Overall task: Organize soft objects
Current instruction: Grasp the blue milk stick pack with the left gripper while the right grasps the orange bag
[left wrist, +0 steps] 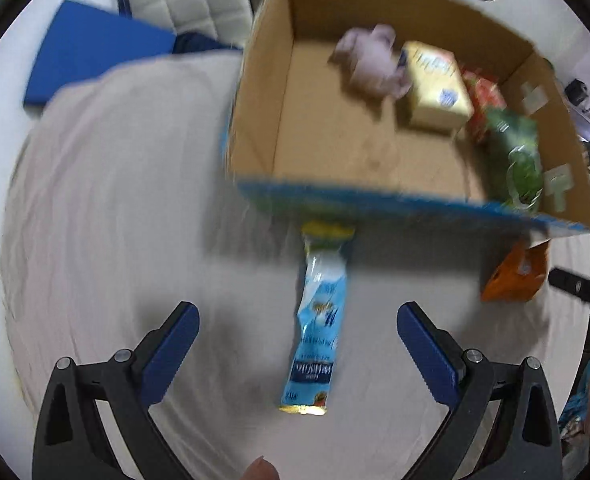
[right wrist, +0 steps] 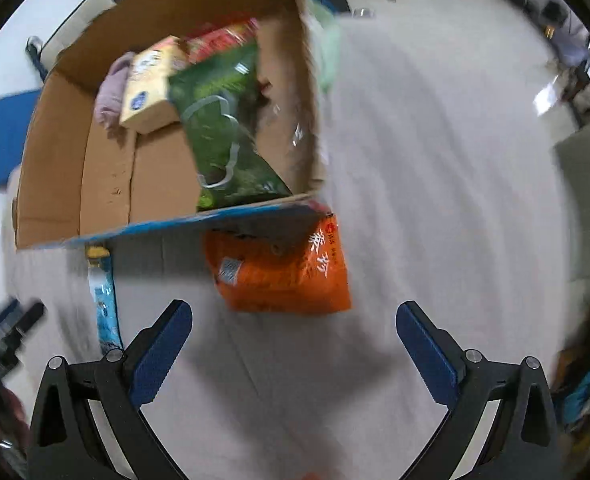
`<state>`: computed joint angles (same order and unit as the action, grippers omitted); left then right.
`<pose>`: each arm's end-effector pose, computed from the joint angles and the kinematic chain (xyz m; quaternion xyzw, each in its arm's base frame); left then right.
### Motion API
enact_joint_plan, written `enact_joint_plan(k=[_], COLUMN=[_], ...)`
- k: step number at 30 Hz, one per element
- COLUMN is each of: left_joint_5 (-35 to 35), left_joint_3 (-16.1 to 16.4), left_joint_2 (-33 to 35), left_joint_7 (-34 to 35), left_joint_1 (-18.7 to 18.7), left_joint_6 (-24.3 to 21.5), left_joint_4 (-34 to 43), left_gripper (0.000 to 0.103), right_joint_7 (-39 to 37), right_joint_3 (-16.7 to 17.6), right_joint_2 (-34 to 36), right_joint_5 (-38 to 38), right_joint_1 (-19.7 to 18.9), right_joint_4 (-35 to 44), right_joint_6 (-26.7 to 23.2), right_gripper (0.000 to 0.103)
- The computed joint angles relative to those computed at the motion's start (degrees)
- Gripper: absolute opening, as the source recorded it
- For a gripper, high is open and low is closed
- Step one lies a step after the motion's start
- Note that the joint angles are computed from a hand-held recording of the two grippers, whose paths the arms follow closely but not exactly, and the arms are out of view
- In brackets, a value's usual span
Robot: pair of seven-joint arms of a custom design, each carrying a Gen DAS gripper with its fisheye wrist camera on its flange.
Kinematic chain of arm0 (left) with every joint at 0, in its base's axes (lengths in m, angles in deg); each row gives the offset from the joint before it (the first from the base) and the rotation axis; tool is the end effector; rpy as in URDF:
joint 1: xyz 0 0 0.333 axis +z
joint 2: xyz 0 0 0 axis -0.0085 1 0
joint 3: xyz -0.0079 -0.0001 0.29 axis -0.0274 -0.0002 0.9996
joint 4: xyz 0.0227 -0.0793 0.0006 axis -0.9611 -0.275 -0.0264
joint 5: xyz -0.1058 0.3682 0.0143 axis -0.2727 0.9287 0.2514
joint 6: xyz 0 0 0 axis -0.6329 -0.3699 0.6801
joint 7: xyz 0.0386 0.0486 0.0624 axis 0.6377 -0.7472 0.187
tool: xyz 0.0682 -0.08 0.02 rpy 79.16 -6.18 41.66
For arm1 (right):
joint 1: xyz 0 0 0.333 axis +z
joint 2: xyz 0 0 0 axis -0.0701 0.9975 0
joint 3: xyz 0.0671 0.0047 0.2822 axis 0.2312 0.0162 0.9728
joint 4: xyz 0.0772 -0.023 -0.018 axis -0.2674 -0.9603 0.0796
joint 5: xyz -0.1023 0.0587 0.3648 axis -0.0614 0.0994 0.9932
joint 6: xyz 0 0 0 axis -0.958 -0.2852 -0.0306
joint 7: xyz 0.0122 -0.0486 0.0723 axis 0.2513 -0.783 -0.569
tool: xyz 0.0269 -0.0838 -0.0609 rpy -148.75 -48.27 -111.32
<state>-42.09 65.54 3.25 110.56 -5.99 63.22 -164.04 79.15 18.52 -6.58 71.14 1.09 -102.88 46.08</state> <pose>0.5512 -0.1342 0.6040 -0.7327 0.6767 -0.0409 0.0598 0.5842 0.0594 0.5793 -0.6447 0.7559 0.0741 0.0864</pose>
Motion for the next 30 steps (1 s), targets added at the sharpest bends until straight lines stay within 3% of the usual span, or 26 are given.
enact_joint_plan(k=[3,4,5,7,8,9,12,13,14,16,18,21,25,30], left_joint_5=[-1.59,-2.26,-2.6,-3.48,-3.72,-3.82,-3.94,-3.74,-3.53,-2.74,-2.1,-1.56,-1.19,-1.58], left_joint_3=[0.32,0.4,0.43,0.51,0.51,0.49,0.43,0.4,0.4,0.25,0.27,0.25,0.27,0.5], left_joint_2=[-0.93,-1.21,-1.36,-1.85,-2.03,-2.11,-2.65,-2.79,-2.99,-2.9,-2.37,-1.99,-2.49,-3.75], left_joint_7=[-1.58,-1.98,-2.18,-2.45,-2.45,-2.41,-1.94,-1.86,-1.75,-1.73,-1.57,-1.82,-1.77,-1.31], left_joint_1=[0.39,0.51,0.58,0.7,0.71,0.7,0.6,0.55,0.52,0.33,0.3,0.27,0.26,0.51], left_joint_6=[-0.21,-0.33,-0.4,-0.25,-0.2,-0.26,0.08,0.15,0.41,0.43,0.19,-0.04,-0.17,0.86], left_joint_4=[-3.58,-4.74,-5.47,-6.94,-7.43,-7.68,-8.71,-8.98,-9.31,-9.23,-8.78,-8.77,-9.86,-12.76], left_gripper=[0.102,0.102,0.102,0.102,0.102,0.102,0.102,0.102,0.102,0.102,0.102,0.102,0.102,0.102], right_joint_7=[0.06,-0.2,-0.1,-0.17,-0.4,0.07,-0.11,-1.35,-2.64,-9.4,-18.06,-31.56,-41.57,-46.21], right_joint_3=[-0.66,-0.66,-0.6,-0.42,-0.39,-0.4,-0.39,0.01,0.57,3.17,6.69,7.48,8.62,8.11], right_joint_2=[0.16,0.03,0.21,-1.64,-2.1,-2.58,-4.43,-5.44,-6.19,-9.47,-13.05,-14.45,-15.48,-14.32], right_joint_5=[7.74,9.63,10.16,11.37,12.63,14.11,18.11,16.56,13.2,-1.48,-17.73,-27.41,-35.84,-37.37], right_joint_1=[-1.75,-2.09,-2.18,-2.13,-2.25,-2.38,-2.49,-1.95,-1.11,2.12,4.83,8.08,9.78,9.83], right_joint_4=[-4.29,-5.32,-5.4,-7.75,-8.24,-8.68,-10.5,-10.67,-10.31,-11.45,-16.25,-21.19,-27.03,-27.73], right_joint_6=[3.09,3.31,2.77,3.16,1.86,-0.71,-5.91,-6.56,-6.16,1.21,12.01,19.85,24.56,24.07], right_gripper=[0.099,0.082,0.074,0.07,0.06,0.058,0.058,0.065,0.08,0.092,0.092,0.092,0.091,0.091])
